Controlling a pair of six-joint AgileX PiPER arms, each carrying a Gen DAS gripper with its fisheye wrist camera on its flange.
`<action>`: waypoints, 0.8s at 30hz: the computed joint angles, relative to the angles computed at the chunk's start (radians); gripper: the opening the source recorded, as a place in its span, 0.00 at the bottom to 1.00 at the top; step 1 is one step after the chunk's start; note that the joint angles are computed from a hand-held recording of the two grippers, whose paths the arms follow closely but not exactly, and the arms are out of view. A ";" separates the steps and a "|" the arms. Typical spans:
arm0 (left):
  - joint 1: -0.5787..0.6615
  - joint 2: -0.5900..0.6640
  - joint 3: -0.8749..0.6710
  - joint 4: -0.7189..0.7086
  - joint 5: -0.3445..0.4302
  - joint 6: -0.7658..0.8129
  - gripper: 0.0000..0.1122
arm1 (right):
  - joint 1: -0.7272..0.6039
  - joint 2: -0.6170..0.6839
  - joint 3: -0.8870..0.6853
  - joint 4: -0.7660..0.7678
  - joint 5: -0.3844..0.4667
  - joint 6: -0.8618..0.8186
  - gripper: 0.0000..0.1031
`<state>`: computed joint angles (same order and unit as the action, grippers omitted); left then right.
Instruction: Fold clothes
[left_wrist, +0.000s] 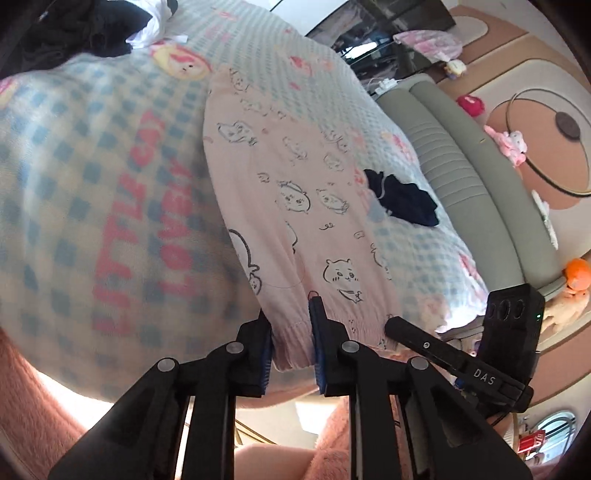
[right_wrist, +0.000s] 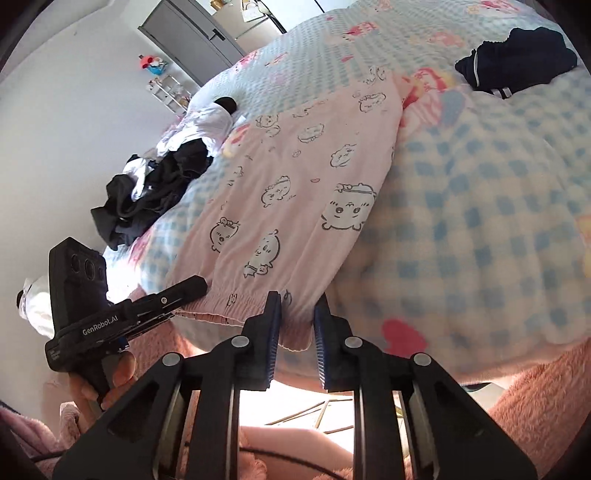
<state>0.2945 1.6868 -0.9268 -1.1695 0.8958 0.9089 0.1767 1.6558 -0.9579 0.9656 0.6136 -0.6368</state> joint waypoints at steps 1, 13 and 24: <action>0.011 -0.006 0.012 0.004 0.015 0.008 0.17 | 0.006 -0.005 0.018 -0.011 -0.006 0.007 0.16; 0.030 0.106 -0.183 0.038 0.138 -0.053 0.17 | -0.020 0.090 -0.129 0.037 0.084 -0.017 0.14; -0.066 0.150 -0.510 0.270 -0.077 -0.228 0.58 | 0.014 0.109 -0.435 -0.302 -0.007 0.272 0.55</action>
